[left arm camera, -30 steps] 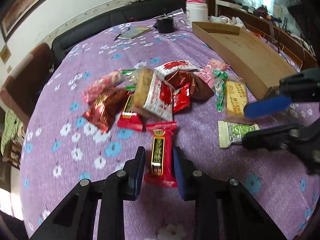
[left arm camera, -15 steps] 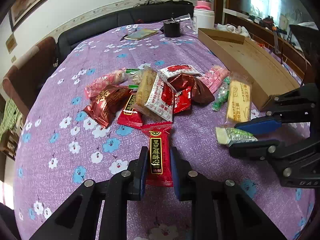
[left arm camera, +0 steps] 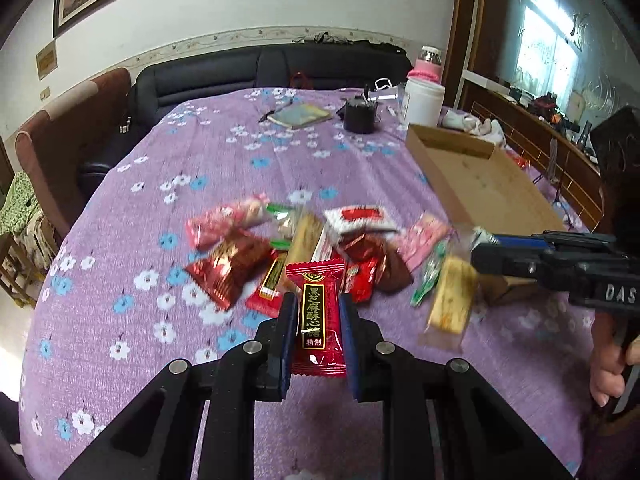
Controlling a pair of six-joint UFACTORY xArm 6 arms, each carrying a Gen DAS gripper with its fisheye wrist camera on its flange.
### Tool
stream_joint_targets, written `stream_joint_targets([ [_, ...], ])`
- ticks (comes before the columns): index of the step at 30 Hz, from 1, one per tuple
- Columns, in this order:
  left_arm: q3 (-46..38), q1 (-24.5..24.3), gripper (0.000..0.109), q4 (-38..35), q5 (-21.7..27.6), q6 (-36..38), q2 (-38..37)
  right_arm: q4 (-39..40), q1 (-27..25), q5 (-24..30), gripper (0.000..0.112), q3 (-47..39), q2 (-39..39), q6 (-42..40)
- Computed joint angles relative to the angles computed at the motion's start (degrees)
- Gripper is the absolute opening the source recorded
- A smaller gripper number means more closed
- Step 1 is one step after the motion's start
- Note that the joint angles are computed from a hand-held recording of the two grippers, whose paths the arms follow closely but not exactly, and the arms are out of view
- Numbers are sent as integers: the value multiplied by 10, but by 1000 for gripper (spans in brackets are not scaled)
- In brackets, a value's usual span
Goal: Organize snacks
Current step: 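Carry the red candy bar and green packet over the cardboard tray with both grippers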
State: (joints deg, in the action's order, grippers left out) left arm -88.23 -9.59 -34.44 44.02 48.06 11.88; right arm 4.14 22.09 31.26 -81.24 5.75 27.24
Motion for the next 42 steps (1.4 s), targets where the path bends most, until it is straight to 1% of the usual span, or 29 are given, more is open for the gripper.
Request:
stream_joint_targets([
  [2, -17, -5, 21, -2, 15, -5, 7, -5, -11, -11, 21, 14, -13, 19],
  [7, -34, -26, 21, -4, 25, -7, 8, -20, -36, -38, 21, 50, -44, 66],
  [15, -78, -76, 21, -5, 47, -14, 24, -45, -70, -66, 21, 94, -80, 130],
  [19, -94, -104, 21, -4, 50, -18, 33, -61, -87, -74, 21, 113, -95, 161],
  [22, -121, -123, 21, 4, 65, -37, 53, -111, -97, -58, 21, 125, -111, 214],
  [24, -136, -140, 21, 11, 69, -49, 67, -145, -104, -38, 21, 124, -114, 250],
  [26, -146, -154, 20, 19, 71, -60, 79, -192, -110, -8, 21, 123, -118, 295],
  [30, -160, -179, 20, 42, 71, -86, 103, -243, -116, 59, 21, 116, -120, 345],
  [34, -172, -196, 20, 59, 76, -104, 123, -237, -125, 83, 21, 119, -117, 342],
  [37, -170, -202, 20, 66, 74, -110, 128, -233, -126, 104, 21, 117, -112, 342],
  [42, -166, -205, 20, 77, 67, -118, 132, -222, -126, 123, 21, 113, -106, 340],
])
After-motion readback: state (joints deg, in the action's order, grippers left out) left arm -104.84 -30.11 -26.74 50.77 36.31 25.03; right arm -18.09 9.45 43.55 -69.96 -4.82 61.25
